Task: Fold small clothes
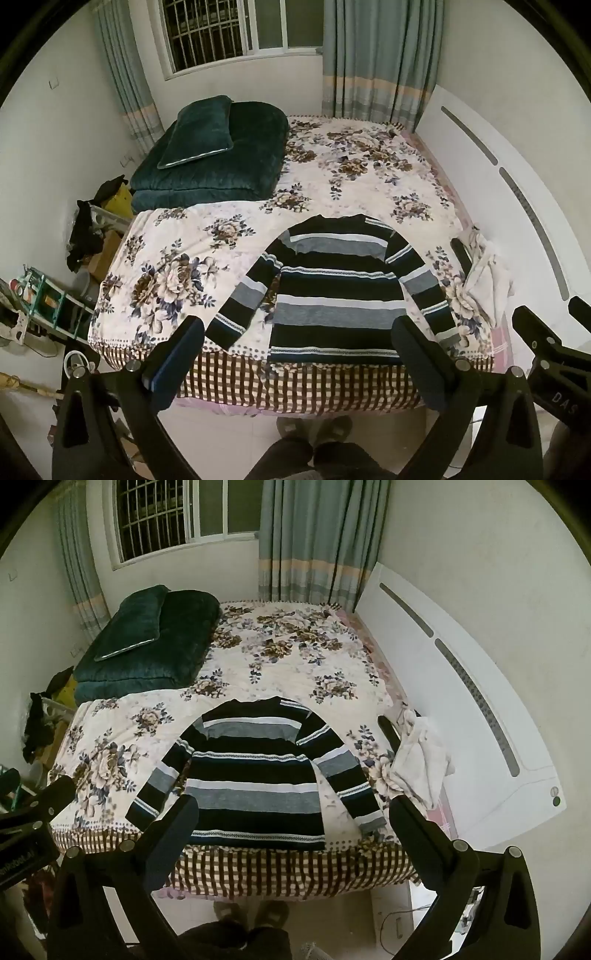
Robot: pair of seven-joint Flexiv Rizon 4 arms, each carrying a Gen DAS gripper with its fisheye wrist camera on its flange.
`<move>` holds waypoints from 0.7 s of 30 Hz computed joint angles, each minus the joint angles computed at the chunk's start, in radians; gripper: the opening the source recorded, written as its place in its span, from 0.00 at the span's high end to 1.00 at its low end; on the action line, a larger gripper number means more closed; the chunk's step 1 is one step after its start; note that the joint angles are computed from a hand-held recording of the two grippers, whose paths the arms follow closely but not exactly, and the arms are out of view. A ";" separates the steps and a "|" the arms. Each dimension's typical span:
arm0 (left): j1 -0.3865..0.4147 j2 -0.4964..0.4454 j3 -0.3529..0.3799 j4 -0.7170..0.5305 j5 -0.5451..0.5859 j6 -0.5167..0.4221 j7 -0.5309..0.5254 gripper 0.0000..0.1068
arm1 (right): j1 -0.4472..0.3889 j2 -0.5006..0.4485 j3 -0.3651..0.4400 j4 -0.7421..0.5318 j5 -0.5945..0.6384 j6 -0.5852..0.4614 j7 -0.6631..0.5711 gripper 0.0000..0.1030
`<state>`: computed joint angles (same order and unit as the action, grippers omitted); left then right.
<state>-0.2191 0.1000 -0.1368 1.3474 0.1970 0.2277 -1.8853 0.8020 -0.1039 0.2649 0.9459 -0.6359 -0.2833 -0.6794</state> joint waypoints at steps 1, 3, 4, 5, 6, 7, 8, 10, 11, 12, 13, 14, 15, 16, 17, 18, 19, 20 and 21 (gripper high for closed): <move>0.000 0.000 0.002 0.001 -0.007 0.000 0.003 0.04 | 0.001 0.000 0.000 -0.001 -0.002 -0.001 0.000 0.00; 0.001 -0.002 0.001 -0.002 -0.008 -0.006 0.002 0.04 | 0.004 -0.002 0.001 -0.007 0.000 -0.005 -0.001 0.00; 0.000 -0.003 0.000 -0.003 -0.006 -0.006 0.002 0.04 | 0.005 -0.003 0.001 -0.010 0.000 -0.008 -0.002 0.00; 0.000 -0.004 -0.001 -0.004 -0.004 -0.007 0.002 0.04 | 0.006 -0.004 0.000 -0.013 0.002 -0.010 -0.003 0.00; -0.001 -0.006 -0.002 -0.005 -0.001 -0.008 0.002 0.04 | 0.007 -0.005 0.000 -0.016 0.003 -0.012 -0.004 0.00; -0.002 -0.007 -0.003 -0.006 0.000 -0.009 0.002 0.04 | 0.011 -0.002 0.000 -0.012 -0.009 -0.010 0.000 0.00; -0.001 0.000 0.006 0.003 -0.019 0.003 0.004 0.04 | 0.012 -0.003 0.000 -0.014 -0.010 -0.013 0.000 0.00; 0.000 -0.001 0.004 0.002 -0.016 0.002 0.004 0.04 | 0.015 -0.003 0.000 -0.016 -0.015 -0.013 -0.001 0.00; 0.001 -0.003 0.004 0.000 -0.016 0.001 0.005 0.04 | 0.016 -0.005 -0.001 -0.019 -0.017 -0.016 -0.002 0.00; 0.002 -0.004 0.004 -0.001 -0.017 0.001 0.005 0.04 | 0.016 -0.005 -0.001 -0.019 -0.017 -0.015 -0.003 0.00; 0.003 -0.006 0.004 -0.003 -0.016 0.001 0.005 0.04 | 0.017 -0.004 -0.001 -0.020 -0.017 -0.015 -0.004 0.00; 0.003 -0.006 0.004 -0.004 -0.015 0.003 0.003 0.04 | 0.018 -0.005 -0.002 -0.022 -0.018 -0.016 -0.005 0.00; 0.000 0.003 0.004 0.007 -0.010 0.011 -0.003 0.04 | 0.018 -0.005 -0.002 -0.023 -0.019 -0.016 -0.005 0.00; 0.000 0.002 0.002 0.006 -0.008 0.011 -0.004 0.04 | 0.019 -0.006 -0.003 -0.024 -0.020 -0.016 -0.006 0.00; 0.001 0.002 0.001 0.004 -0.006 0.010 -0.006 0.04 | 0.019 -0.007 -0.004 -0.026 -0.020 -0.017 -0.006 0.00; 0.001 0.005 0.000 0.002 -0.005 0.005 -0.006 0.04 | 0.020 -0.007 -0.004 -0.028 -0.021 -0.018 -0.006 0.00; 0.001 0.003 -0.002 -0.005 -0.006 0.001 -0.007 0.04 | 0.021 -0.007 -0.004 -0.030 -0.022 -0.019 -0.006 0.00; 0.001 -0.001 -0.005 -0.013 -0.006 -0.004 -0.009 0.04 | 0.023 -0.008 -0.004 -0.031 -0.023 -0.020 -0.008 0.00; 0.001 0.000 -0.003 -0.012 -0.007 -0.004 -0.008 0.04 | 0.023 -0.009 -0.005 -0.033 -0.023 -0.022 -0.009 0.00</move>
<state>-0.2184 0.0996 -0.1403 1.3352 0.1900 0.2239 -1.8931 0.8252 -0.1125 0.2601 0.9130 -0.6593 -0.3051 -0.6884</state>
